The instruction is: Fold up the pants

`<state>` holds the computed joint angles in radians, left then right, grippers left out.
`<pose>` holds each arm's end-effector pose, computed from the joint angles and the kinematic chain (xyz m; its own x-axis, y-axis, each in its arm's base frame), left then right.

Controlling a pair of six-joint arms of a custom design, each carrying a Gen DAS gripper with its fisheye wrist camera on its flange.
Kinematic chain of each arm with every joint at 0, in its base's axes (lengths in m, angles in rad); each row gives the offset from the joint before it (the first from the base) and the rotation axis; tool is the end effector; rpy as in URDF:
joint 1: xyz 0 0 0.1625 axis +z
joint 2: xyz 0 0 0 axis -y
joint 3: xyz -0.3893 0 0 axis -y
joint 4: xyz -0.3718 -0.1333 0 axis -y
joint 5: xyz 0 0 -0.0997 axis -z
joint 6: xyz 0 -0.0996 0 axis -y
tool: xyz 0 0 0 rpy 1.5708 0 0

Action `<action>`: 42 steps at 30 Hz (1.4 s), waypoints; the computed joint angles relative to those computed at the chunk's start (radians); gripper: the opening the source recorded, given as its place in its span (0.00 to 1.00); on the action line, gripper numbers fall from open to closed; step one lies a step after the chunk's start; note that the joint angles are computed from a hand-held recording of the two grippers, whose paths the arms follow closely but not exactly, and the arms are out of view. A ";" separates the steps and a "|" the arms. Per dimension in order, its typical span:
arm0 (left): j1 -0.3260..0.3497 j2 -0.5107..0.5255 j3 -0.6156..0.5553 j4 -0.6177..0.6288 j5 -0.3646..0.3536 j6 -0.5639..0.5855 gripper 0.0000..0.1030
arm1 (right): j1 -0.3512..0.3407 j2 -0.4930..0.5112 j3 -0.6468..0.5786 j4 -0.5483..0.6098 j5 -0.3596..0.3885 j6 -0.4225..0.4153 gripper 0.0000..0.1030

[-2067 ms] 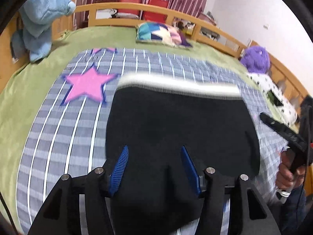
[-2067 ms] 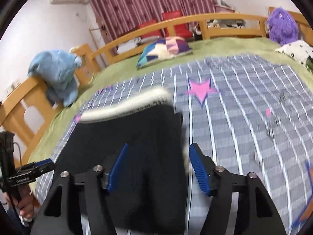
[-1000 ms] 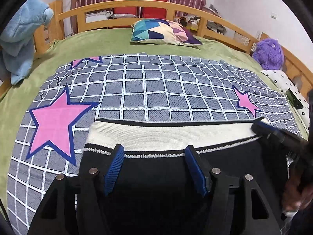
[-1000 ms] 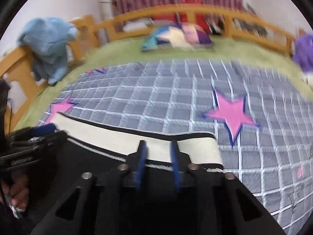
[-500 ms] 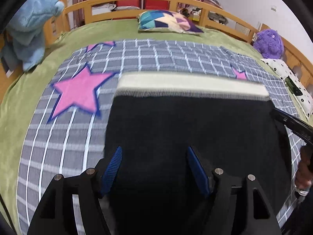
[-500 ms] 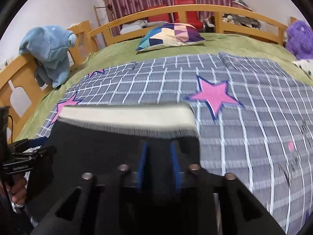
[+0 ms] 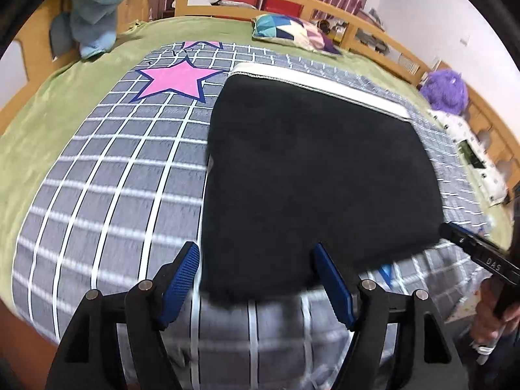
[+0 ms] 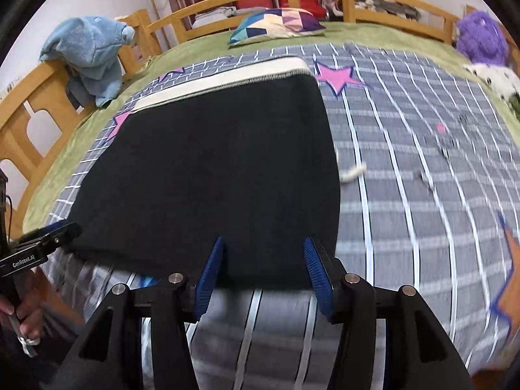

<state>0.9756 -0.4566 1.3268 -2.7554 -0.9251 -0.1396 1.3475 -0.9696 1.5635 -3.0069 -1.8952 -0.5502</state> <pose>-0.2372 -0.6950 0.0051 -0.8324 0.1813 -0.5237 0.4215 0.8207 -0.3859 -0.0483 -0.6711 0.2870 -0.8201 0.0371 0.5710 -0.3301 0.7845 -0.5250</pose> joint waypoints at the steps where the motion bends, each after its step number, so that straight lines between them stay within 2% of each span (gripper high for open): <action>1: -0.007 -0.014 0.021 -0.007 0.007 -0.017 0.69 | -0.002 -0.021 0.030 -0.010 0.011 0.015 0.50; 4: -0.040 -0.053 0.062 -0.020 0.010 -0.036 0.69 | 0.009 -0.076 0.121 -0.097 0.023 0.038 0.50; 6: -0.071 -0.071 0.084 -0.048 0.027 -0.031 0.69 | 0.034 -0.102 0.166 -0.165 -0.004 0.040 0.53; 8: -0.110 -0.094 0.120 -0.099 0.048 -0.018 0.72 | 0.062 -0.132 0.204 -0.209 -0.012 0.026 0.64; 9: -0.123 -0.102 0.134 -0.118 0.058 -0.015 0.74 | 0.077 -0.139 0.216 -0.235 -0.018 0.016 0.73; 10: -0.141 -0.108 0.150 -0.140 0.076 -0.013 0.77 | 0.092 -0.147 0.229 -0.263 -0.030 0.002 0.79; 12: -0.177 -0.111 0.170 -0.160 0.147 -0.016 0.80 | 0.120 -0.152 0.240 -0.301 -0.064 -0.019 0.81; 14: -0.206 -0.112 0.186 -0.182 0.201 0.001 0.81 | 0.141 -0.154 0.255 -0.336 -0.102 -0.022 0.89; 16: -0.220 -0.124 0.201 -0.182 0.209 0.003 0.81 | 0.153 -0.160 0.274 -0.367 -0.131 -0.022 0.93; 18: -0.226 -0.146 0.214 -0.155 0.187 -0.017 0.82 | 0.164 -0.167 0.291 -0.398 -0.156 -0.039 0.97; 22: -0.245 -0.171 0.247 -0.132 0.193 -0.055 0.82 | 0.182 -0.183 0.329 -0.451 -0.167 -0.071 0.99; 26: -0.255 -0.166 0.249 -0.114 0.222 -0.071 0.82 | 0.180 -0.199 0.344 -0.432 -0.159 -0.053 0.99; 31: -0.250 -0.169 0.246 -0.062 0.214 -0.123 0.82 | 0.182 -0.204 0.349 -0.421 -0.146 -0.050 0.99; 42: -0.239 -0.180 0.252 -0.044 0.224 -0.154 0.82 | 0.192 -0.180 0.328 -0.408 -0.161 -0.051 0.99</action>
